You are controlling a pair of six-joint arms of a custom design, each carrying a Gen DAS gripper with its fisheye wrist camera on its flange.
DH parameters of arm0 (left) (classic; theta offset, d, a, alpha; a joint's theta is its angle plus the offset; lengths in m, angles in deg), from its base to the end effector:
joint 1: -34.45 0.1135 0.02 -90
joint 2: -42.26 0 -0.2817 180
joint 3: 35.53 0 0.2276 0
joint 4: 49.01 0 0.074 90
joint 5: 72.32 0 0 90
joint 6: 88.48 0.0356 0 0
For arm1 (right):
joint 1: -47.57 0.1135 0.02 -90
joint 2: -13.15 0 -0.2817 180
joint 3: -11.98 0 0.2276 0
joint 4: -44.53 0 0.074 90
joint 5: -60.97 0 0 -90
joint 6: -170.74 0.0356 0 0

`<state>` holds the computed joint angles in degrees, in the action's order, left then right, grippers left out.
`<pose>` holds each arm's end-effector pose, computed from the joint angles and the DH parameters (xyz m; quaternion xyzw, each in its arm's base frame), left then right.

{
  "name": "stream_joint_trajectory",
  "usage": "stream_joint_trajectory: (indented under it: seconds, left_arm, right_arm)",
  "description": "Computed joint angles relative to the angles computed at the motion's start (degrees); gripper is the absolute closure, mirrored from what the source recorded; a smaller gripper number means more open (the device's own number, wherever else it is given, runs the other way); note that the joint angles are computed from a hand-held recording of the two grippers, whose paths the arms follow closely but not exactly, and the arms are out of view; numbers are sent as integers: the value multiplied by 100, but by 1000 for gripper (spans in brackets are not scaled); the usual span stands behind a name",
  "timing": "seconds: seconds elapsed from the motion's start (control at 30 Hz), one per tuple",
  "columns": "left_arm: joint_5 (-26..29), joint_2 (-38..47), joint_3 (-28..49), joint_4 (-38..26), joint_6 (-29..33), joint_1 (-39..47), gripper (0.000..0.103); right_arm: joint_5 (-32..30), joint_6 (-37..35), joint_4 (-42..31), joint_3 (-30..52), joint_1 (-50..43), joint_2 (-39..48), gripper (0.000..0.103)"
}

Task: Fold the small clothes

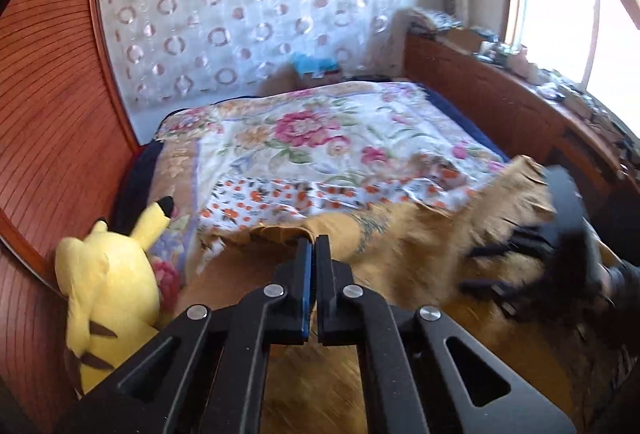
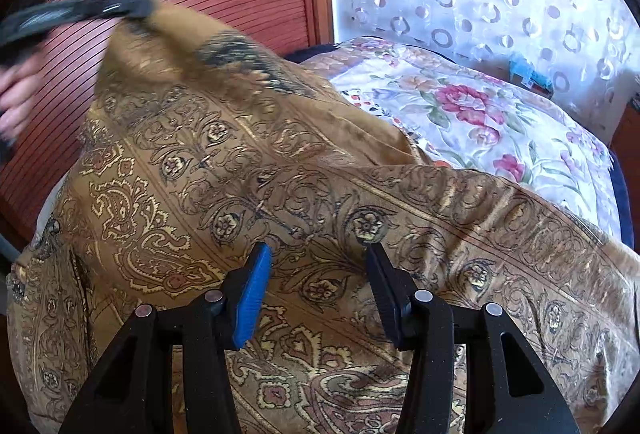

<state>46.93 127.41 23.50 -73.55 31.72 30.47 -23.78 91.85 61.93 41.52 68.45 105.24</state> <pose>0.2653 -0.0359 0.2127 0.3490 0.8459 -0.1577 0.3711 0.1996 0.0727 0.1154 -0.0612 0.9215 0.0643 0.3780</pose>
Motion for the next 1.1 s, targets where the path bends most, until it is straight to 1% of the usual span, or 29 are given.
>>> stream_joint_trajectory:
  seconds: [0.1,0.17,0.23,0.3,0.37,0.43,0.53,0.6,0.7,0.83,1.03,1.1]
  left_arm:
    - [126,-485,-605,-155,263,147,101]
    - [160,-545,-952,-183,476,262,101]
    - [127,-521,-1219,-44,564,338,101]
    - [39,-373,-1463,237,613,387,101]
    - [55,-88,-1536,420,627,478,101]
    - [54,3,-1615,547,606,496,101]
    - [53,131,-1663,693,564,509,101]
    - [80,187,-1672,720,571,543,101]
    - [105,323,-1709,861,596,605,101]
    - [161,514,-1701,955,620,642,101]
    - [162,674,-1651,984,666,629,101]
    - [172,700,-1641,981,678,632,101]
  right_arm:
    - [-97,90,166,-115,-76,-57,52]
    - [-172,135,379,-263,-132,-128,52]
    - [-207,71,459,-322,-165,-185,52]
    - [-209,69,263,-246,-168,-320,52]
    - [-227,39,-104,-44,-193,-519,52]
    - [-233,-40,-504,282,-247,-658,52]
    - [-524,-206,-1043,986,-538,-405,52]
    - [-808,-315,-1403,1664,-844,66,52]
    - [-1164,-413,-1719,2590,-1165,891,52]
    - [-1895,-468,-2213,3703,-1446,1870,52]
    - [-2836,-737,-3525,5287,-1720,2879,52]
    - [-2908,-887,-4083,5836,-1757,3206,52]
